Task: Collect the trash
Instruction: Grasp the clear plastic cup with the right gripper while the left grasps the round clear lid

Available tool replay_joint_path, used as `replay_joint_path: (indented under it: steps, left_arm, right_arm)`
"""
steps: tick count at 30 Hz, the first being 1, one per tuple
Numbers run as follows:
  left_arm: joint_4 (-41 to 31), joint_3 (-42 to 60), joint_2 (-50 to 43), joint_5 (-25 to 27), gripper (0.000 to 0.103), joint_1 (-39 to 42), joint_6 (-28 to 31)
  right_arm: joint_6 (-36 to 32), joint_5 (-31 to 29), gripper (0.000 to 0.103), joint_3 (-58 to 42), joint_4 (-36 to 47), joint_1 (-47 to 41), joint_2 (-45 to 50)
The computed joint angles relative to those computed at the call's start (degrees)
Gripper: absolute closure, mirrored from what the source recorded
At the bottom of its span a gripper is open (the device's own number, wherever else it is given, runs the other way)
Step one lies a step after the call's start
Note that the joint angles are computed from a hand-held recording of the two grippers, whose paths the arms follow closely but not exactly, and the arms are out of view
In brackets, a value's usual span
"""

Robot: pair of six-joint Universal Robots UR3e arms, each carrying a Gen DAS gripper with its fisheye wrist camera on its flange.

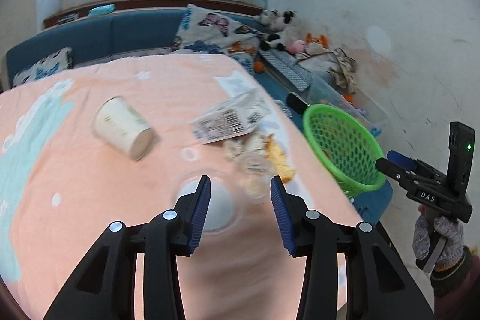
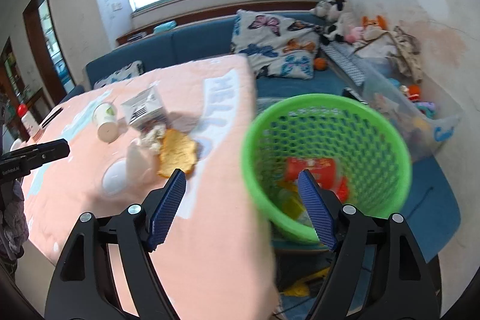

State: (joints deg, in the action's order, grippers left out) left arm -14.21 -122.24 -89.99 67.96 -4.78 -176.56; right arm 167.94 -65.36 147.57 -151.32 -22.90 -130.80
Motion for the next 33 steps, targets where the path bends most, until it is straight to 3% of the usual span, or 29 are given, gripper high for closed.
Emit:
replay_joint_path:
  steps: [3, 8, 14, 20, 33]
  left_arm:
    - [0.35, -2.75, 1.67, -1.22, 0.063, 2.87, 0.47]
    - [1.06, -5.71, 2.47, -2.25, 0.063, 5.93, 1.83]
    - [2.01, -7.93, 1.80, -2.54, 0.063, 7.85, 2.70]
    - [2.99, -8.70, -0.12, -3.44, 0.063, 10.02, 3.27]
    - [3.13, -9.92, -1.23, -4.86, 0.063, 12.23, 4.99]
  right_arm:
    - [4.69, -4.84, 0.026, -2.21, -11.25, 9.01, 12.67]
    - [8.95, -9.03, 0.026, -7.33, -19.92, 17.26, 26.84]
    - [11.33, -6.63, 0.026, -12.86, -21.43, 20.25, 35.52]
    - [12.15, -7.99, 0.029, -18.10, -22.36, 25.74, 41.69]
    - [15.31, -12.53, 0.048, -28.94, -22.50, 32.37, 53.97]
